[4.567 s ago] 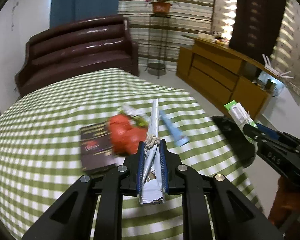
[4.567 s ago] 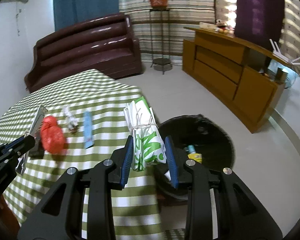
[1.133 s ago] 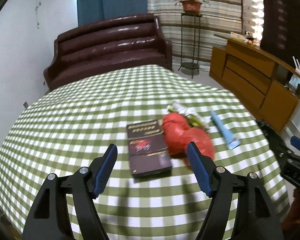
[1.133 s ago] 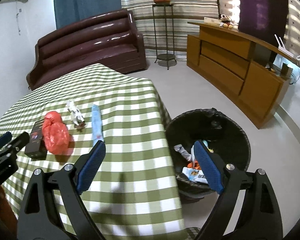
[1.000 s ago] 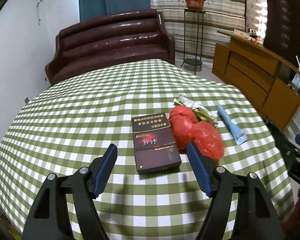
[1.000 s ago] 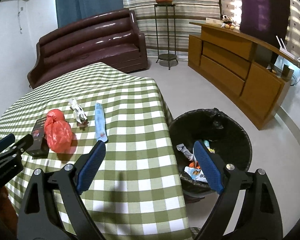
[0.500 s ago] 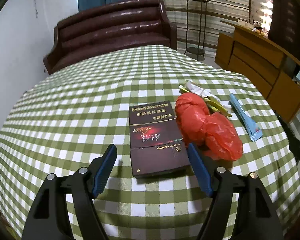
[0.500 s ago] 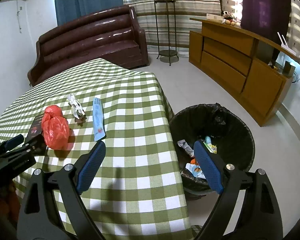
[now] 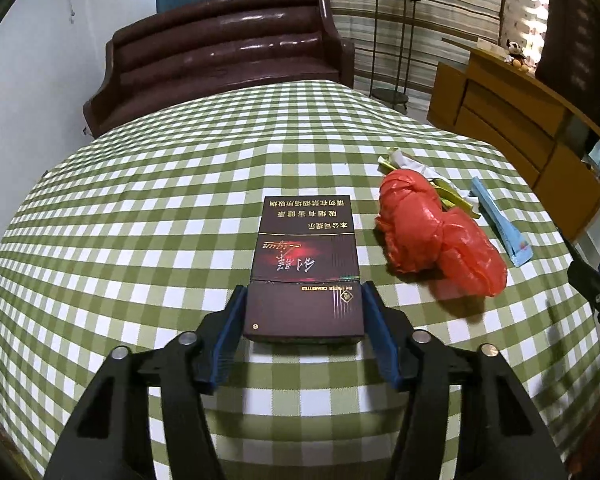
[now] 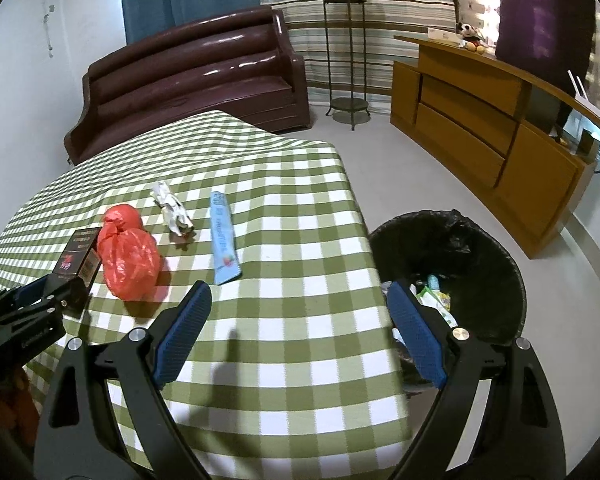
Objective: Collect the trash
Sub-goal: 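Grasp the dark cigarette box with the left tool, then grasp the red plastic bag with the right tool while the left tool holds the box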
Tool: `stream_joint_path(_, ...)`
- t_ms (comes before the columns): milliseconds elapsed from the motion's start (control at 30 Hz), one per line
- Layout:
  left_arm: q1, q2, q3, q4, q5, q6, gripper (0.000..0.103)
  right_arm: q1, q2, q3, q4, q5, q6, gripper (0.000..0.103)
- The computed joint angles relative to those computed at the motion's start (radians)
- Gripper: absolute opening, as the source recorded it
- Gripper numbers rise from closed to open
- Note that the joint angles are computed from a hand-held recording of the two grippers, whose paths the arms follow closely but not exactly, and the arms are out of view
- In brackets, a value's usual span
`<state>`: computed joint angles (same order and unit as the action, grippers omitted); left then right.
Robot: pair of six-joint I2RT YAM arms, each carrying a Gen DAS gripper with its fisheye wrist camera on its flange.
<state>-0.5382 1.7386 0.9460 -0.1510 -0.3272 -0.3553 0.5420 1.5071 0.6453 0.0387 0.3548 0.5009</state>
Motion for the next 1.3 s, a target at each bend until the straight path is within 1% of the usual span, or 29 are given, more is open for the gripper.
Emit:
stream_joint_path(33, 0.001, -0.001, 0.001, 0.005, -0.003, 0.0, 0.07, 0.005, 0.005, 0.007, -0.003, 0.002, 0.0, 0.087)
stream_joint_path(67, 0.001, -0.003, 0.0, 0.016, -0.015, 0.001, 0.072, 0.013, 0.013, 0.018, -0.007, 0.005, -0.001, 0.087)
stream_joint_path(233, 0.023, 0.038, 0.053, 0.001, 0.009, 0.032, 0.072, 0.049, 0.041, 0.064, -0.025, 0.012, 0.0, 0.087)
stream_joint_path(267, 0.028, 0.048, 0.064, -0.004, 0.02, 0.036, 0.071, 0.055, 0.043, 0.07, -0.028, 0.014, 0.001, 0.087)
stream_joint_path(300, 0.033, 0.048, 0.06, -0.003, 0.03, 0.04, 0.061, 0.063, 0.047, 0.081, -0.032, 0.016, 0.0, 0.087)
stream_joint_path(333, 0.041, 0.048, 0.056, -0.001, 0.04, 0.045, 0.055, 0.07, 0.053, 0.092, -0.034, 0.018, -0.002, 0.087)
stream_joint_path(500, 0.072, 0.016, 0.011, 0.032, 0.065, 0.048, 0.055, 0.101, 0.101, 0.158, -0.042, 0.023, -0.011, 0.087)
stream_joint_path(700, 0.121, -0.04, -0.044, 0.054, 0.035, 0.07, 0.055, 0.144, 0.192, 0.264, -0.058, 0.03, -0.039, 0.087)
stream_joint_path(733, 0.133, -0.052, -0.055, 0.057, 0.034, 0.073, 0.055, 0.15, 0.204, 0.277, -0.062, 0.029, -0.039, 0.087)
stream_joint_path(800, 0.149, -0.07, -0.071, 0.062, 0.029, 0.077, 0.055, 0.164, 0.241, 0.325, -0.083, 0.026, -0.047, 0.08)
stream_joint_path(833, 0.156, -0.079, -0.079, 0.064, 0.026, 0.078, 0.055, 0.168, 0.259, 0.347, -0.091, 0.027, -0.054, 0.079)
stream_joint_path(967, 0.193, -0.116, -0.115, 0.073, 0.032, 0.09, 0.055, 0.183, 0.313, 0.41, -0.112, 0.01, -0.065, 0.078)
stream_joint_path(1100, 0.211, -0.139, -0.138, 0.085, 0.026, 0.102, 0.055, 0.202, 0.374, 0.489, -0.154, 0.02, -0.079, 0.075)
stream_joint_path(1233, 0.219, -0.151, -0.153, 0.097, 0.028, 0.111, 0.055, 0.204, 0.421, 0.548, -0.202, 0.014, -0.08, 0.074)
stream_joint_path(1267, 0.217, -0.149, -0.151, 0.099, 0.027, 0.111, 0.055, 0.204, 0.427, 0.554, -0.208, 0.012, -0.08, 0.07)
stream_joint_path(1300, 0.217, -0.149, -0.151, 0.101, 0.027, 0.113, 0.055, 0.205, 0.434, 0.563, -0.217, 0.011, -0.079, 0.064)
